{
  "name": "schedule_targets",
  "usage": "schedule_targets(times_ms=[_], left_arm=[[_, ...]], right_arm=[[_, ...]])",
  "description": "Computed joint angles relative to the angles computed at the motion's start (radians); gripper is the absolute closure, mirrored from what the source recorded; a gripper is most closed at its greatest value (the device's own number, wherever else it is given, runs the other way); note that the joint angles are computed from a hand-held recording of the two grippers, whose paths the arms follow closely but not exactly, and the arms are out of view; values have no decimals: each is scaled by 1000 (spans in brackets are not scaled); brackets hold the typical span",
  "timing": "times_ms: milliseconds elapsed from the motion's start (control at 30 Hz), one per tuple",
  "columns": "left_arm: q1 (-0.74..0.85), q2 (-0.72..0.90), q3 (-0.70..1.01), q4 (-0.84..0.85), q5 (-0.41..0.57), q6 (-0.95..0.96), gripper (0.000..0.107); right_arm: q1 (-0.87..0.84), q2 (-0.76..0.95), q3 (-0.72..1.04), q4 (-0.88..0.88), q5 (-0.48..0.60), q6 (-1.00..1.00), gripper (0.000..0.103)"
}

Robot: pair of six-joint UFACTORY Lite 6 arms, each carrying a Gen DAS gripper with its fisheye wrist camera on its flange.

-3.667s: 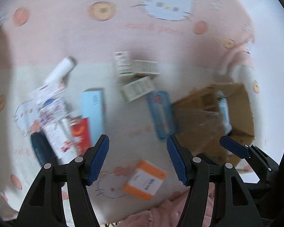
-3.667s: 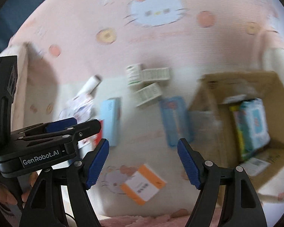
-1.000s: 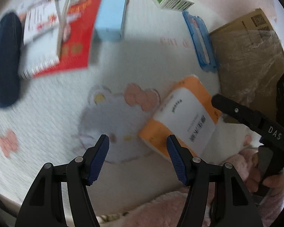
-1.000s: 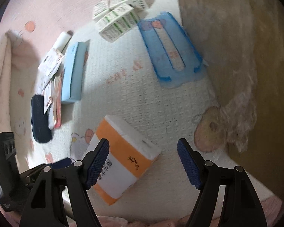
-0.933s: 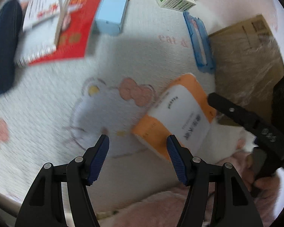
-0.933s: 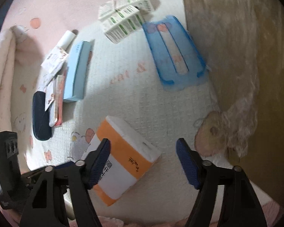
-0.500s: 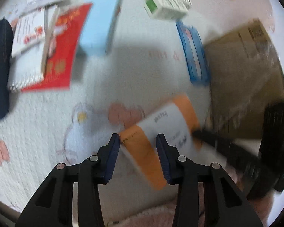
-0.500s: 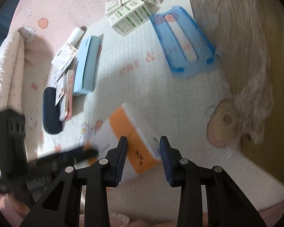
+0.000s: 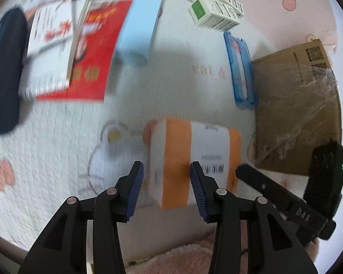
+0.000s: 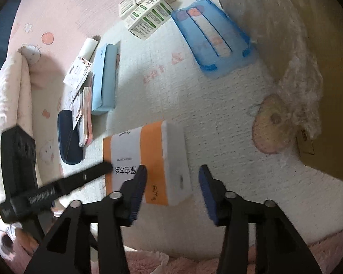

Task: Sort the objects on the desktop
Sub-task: 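Lift the tissue pack off the sheet with the right gripper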

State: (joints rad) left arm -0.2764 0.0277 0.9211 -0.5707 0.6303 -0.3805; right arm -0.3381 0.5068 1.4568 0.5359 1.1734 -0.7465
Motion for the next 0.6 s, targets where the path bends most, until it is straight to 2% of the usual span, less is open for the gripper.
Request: schedule_targets(times_ms=[133,267,467,533,600], left_arm=[[-5,-27,-53,-68,-47,26,61],[0,18,-29,-123,-72,93,61],[47,72,-32,-306,-85,288,61],[44,72,-27,-294,-92,283,62],[24,64,-5,-206,-107,200,64]], right_arm=[[19,1,-16,15,-9,-9,55],[35,27,-5,12,-22,14,55],[45,89,33,37,-3,50,53],[58,81,25,38,-18,55,52],[68,61,13,34,-28,45,53]])
